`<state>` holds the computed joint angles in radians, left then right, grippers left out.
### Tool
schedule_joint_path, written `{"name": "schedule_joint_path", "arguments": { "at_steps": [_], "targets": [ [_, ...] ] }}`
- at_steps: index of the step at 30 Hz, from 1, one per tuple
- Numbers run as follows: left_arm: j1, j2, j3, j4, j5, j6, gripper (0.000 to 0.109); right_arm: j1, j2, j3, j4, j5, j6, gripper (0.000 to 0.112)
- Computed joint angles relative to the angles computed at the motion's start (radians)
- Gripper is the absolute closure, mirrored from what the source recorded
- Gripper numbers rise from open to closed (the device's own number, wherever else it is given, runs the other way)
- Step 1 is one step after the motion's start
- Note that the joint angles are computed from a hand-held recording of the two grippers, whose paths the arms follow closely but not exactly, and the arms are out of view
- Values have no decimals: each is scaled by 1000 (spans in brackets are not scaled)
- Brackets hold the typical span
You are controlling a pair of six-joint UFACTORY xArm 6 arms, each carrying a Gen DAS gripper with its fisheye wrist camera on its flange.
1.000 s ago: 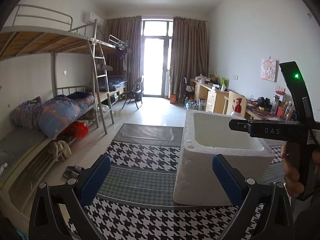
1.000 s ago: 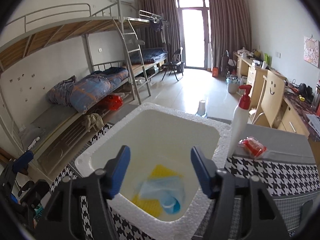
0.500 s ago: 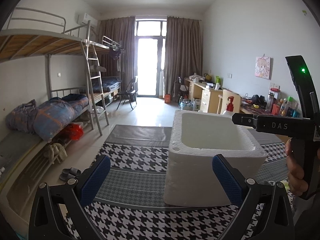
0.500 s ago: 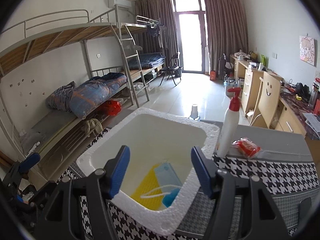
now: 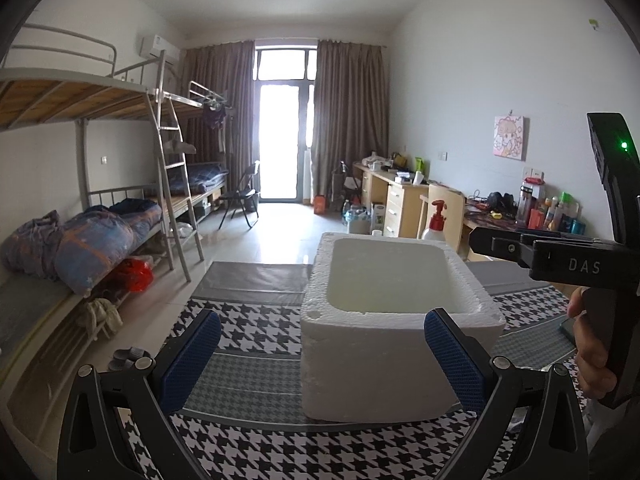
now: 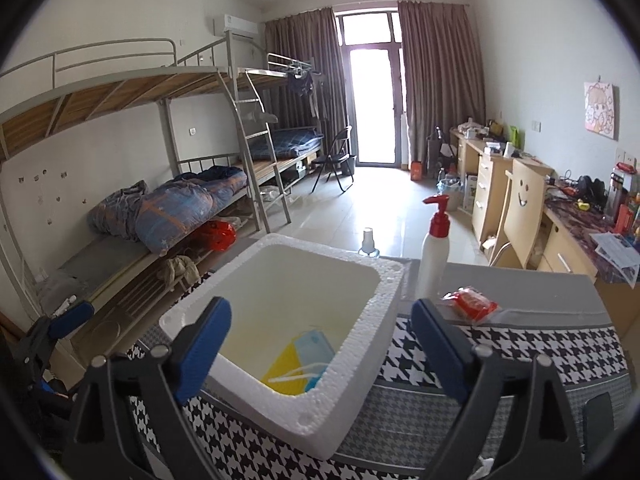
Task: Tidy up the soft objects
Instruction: 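Withdraw the right gripper from the box back toward the remaining cloth and packet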
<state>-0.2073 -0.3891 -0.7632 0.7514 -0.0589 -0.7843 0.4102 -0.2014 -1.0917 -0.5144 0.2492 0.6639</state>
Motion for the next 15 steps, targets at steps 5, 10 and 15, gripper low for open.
{"name": "schedule_joint_path", "arguments": {
  "at_steps": [5,10,15],
  "targets": [
    [-17,0,8,-59,-5,53,7,-12,-26,28,-6,-10,9,18],
    [-40,-1,10,-96,-7,93,7,-24,-68,68,-69,-9,73,18],
    [-64,-5,13,-145,-11,140,7,-39,-112,108,-110,-19,119,18]
  ]
}}
